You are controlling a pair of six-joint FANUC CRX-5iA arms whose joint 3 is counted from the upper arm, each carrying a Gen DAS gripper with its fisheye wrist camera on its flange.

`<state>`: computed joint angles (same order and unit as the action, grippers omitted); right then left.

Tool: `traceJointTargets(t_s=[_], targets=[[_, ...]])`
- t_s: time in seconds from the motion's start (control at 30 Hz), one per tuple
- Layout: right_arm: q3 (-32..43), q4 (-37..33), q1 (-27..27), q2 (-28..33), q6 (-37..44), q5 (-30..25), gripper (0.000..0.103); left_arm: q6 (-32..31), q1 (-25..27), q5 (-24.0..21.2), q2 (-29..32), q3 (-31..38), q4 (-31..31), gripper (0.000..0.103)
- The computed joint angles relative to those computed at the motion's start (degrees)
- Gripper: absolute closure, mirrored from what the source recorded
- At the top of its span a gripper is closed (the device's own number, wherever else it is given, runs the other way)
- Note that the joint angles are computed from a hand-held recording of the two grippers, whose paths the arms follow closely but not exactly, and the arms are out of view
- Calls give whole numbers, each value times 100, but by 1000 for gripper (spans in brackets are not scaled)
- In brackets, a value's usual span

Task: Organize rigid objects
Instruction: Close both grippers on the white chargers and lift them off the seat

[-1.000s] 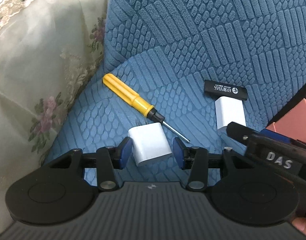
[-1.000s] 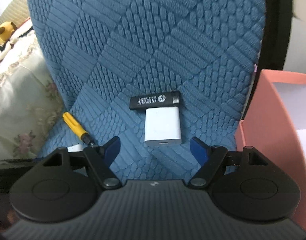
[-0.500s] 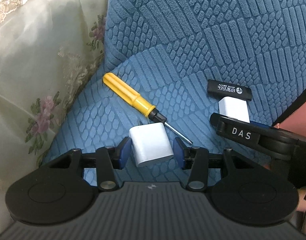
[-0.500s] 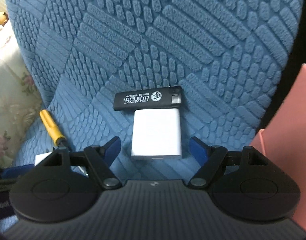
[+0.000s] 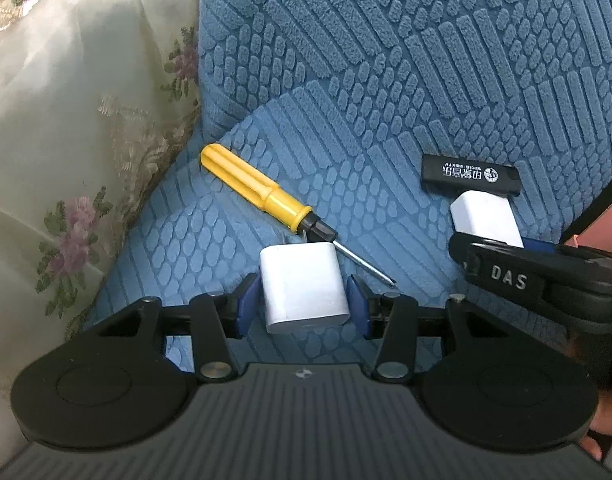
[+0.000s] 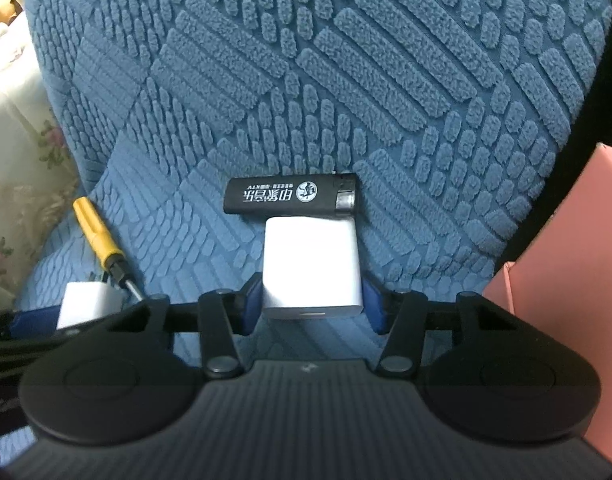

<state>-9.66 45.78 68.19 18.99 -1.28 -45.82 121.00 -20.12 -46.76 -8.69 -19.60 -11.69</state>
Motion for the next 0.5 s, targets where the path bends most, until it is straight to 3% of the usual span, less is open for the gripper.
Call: traceJointTargets(t_s=[0.23, 0.5], targets=[[-197, -106, 176, -323, 42, -97, 50, -197, 82, 121, -116, -160, 169, 51], [-470, -165, 590, -712, -159, -411, 50, -706, 375, 273, -517, -648, 898, 52]])
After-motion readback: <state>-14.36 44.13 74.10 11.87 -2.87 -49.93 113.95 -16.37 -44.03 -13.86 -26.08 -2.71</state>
